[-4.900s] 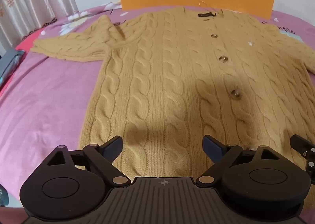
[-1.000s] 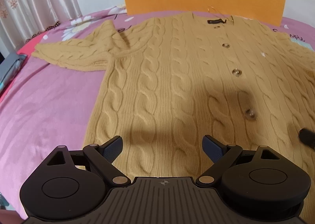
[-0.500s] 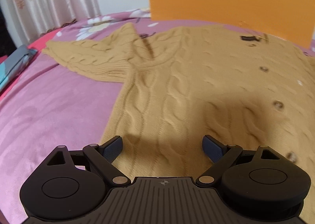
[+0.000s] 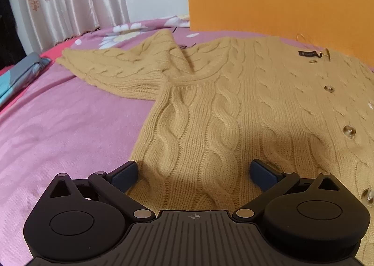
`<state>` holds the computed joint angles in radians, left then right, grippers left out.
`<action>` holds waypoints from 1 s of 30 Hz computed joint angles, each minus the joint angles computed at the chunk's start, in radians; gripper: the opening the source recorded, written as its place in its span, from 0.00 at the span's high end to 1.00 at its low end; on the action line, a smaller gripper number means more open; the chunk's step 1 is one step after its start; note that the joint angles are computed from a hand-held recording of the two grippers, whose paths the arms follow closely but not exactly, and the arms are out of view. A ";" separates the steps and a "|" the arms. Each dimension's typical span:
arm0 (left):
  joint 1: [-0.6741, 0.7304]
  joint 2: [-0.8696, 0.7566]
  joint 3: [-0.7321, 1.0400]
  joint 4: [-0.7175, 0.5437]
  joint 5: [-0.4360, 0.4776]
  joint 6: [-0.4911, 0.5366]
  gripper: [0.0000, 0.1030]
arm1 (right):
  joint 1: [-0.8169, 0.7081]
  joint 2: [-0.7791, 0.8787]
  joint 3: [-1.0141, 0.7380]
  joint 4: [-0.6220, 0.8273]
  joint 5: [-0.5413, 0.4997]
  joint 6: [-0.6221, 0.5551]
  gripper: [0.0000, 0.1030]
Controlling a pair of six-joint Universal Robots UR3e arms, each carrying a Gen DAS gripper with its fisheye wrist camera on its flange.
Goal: Fold small clothes
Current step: 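Reach the right gripper to the cardigan sleeve cuff and grasp it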
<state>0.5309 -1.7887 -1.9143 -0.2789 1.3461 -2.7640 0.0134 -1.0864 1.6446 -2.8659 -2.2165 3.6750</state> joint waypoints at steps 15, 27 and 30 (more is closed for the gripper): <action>0.011 -0.010 -0.021 0.045 -0.025 -0.006 0.00 | -0.268 -0.281 0.931 -0.919 0.288 0.314 0.19; 0.030 -0.008 0.121 -0.175 -0.048 0.058 0.00 | -0.462 -0.248 0.765 -0.728 0.499 0.264 0.79; 0.037 -0.015 0.139 -0.166 -0.050 0.057 0.00 | -0.478 -0.260 0.751 -0.727 0.519 0.243 0.89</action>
